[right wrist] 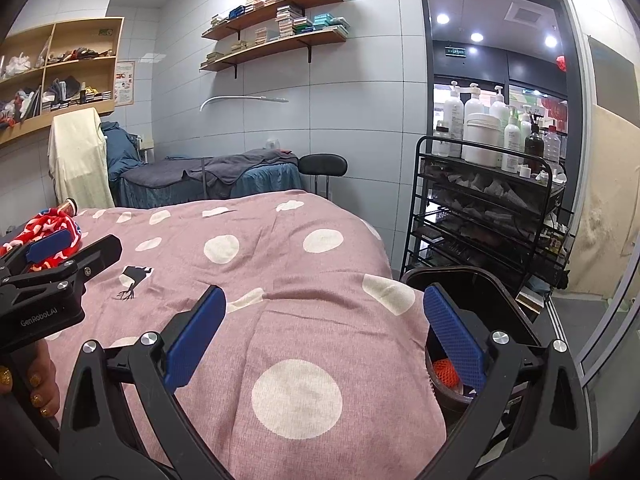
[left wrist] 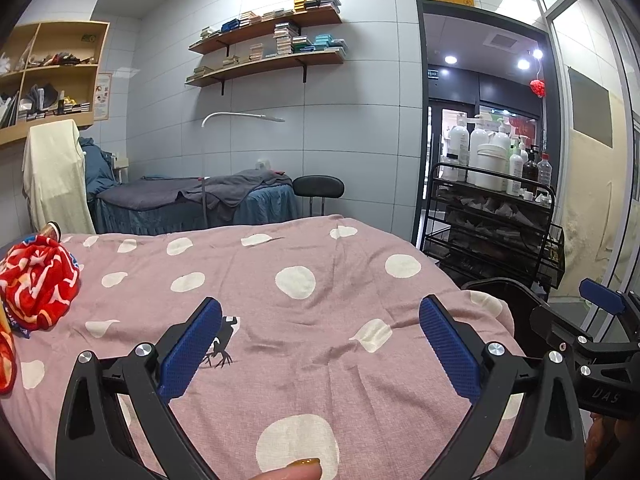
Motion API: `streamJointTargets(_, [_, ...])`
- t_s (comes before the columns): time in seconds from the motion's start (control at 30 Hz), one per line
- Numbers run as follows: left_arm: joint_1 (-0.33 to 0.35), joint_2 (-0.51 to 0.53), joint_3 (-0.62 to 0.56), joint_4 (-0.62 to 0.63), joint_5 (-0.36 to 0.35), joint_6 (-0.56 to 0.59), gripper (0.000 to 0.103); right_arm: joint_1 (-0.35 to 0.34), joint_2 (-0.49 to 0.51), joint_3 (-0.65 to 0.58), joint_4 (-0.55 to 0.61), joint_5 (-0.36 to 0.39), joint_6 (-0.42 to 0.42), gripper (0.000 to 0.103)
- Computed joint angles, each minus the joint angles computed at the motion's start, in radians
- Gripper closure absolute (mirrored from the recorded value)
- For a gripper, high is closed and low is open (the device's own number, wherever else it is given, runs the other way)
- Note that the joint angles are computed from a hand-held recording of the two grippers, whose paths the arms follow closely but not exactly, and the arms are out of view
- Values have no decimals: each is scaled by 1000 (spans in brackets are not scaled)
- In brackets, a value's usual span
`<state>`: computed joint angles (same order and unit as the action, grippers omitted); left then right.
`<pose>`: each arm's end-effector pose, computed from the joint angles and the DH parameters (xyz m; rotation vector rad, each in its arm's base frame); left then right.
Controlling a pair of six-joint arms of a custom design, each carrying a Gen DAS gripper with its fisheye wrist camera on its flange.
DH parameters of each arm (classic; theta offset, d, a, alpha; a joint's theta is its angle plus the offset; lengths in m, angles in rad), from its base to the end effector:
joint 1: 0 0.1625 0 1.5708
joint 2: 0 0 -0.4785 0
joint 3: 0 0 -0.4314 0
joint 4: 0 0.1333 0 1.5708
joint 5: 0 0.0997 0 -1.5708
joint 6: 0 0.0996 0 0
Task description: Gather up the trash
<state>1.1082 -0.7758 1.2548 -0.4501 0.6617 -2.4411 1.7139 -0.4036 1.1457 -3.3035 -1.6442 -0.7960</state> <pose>-0.1597 -0.7950 0.1973 0.2503 1.7983 -1.4871 0.2525 -0.8686 0.0878 1.0786 -2.2344 1.2401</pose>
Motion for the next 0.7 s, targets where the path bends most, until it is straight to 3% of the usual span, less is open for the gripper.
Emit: streamJointTargets(0.7, [-1, 0, 3, 1, 2, -1, 5, -3, -3, 5, 6, 5, 3, 5])
